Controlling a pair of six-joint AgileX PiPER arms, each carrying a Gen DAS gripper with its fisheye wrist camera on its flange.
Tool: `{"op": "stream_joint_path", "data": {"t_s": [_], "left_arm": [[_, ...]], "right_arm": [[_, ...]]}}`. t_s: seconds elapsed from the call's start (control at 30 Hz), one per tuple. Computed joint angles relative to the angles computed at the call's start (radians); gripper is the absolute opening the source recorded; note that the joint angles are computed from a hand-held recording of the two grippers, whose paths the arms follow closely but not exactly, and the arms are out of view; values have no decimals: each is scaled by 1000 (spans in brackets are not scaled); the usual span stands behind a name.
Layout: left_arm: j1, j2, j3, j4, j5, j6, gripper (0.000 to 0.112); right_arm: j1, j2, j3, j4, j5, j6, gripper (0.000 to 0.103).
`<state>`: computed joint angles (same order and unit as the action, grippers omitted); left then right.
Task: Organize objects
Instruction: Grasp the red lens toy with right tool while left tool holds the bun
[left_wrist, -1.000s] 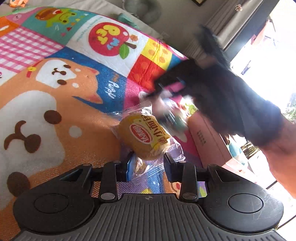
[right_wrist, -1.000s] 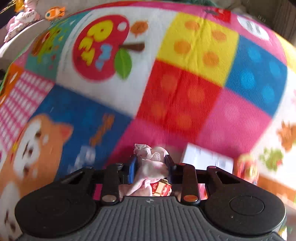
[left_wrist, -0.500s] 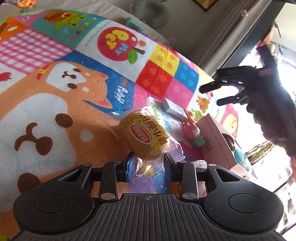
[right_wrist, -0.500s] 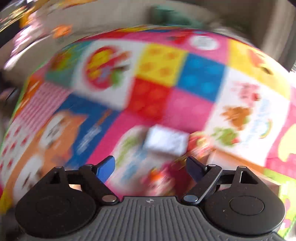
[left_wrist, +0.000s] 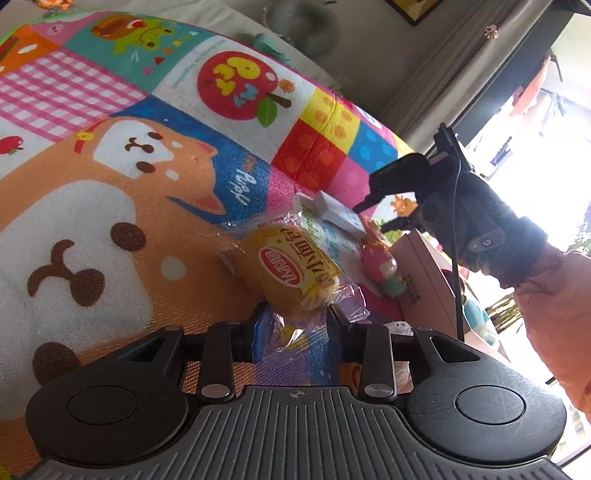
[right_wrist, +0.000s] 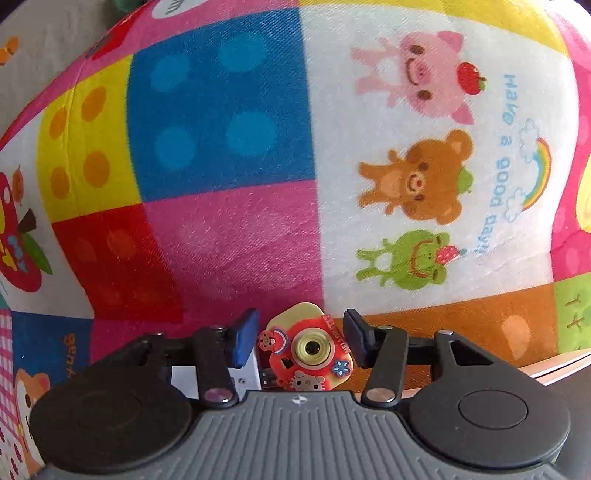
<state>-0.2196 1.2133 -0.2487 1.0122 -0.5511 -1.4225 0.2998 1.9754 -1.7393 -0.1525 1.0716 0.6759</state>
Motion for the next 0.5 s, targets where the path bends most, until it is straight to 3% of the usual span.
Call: {"op": "stream_joint_path", "data": {"t_s": [0.27,0.37,0.5], "left_arm": [[48,3,15,1,-38,-14,37],[68,-20,24,-26,-6,-22,37],[66,-35,8,-9,43,-47,37]], "right_arm": [[184,38,-60,-66,-16,-74,50],[261,-21,27,-64,-44,-113,50],[375,-201,267,-27,-102,-152,50]]}}
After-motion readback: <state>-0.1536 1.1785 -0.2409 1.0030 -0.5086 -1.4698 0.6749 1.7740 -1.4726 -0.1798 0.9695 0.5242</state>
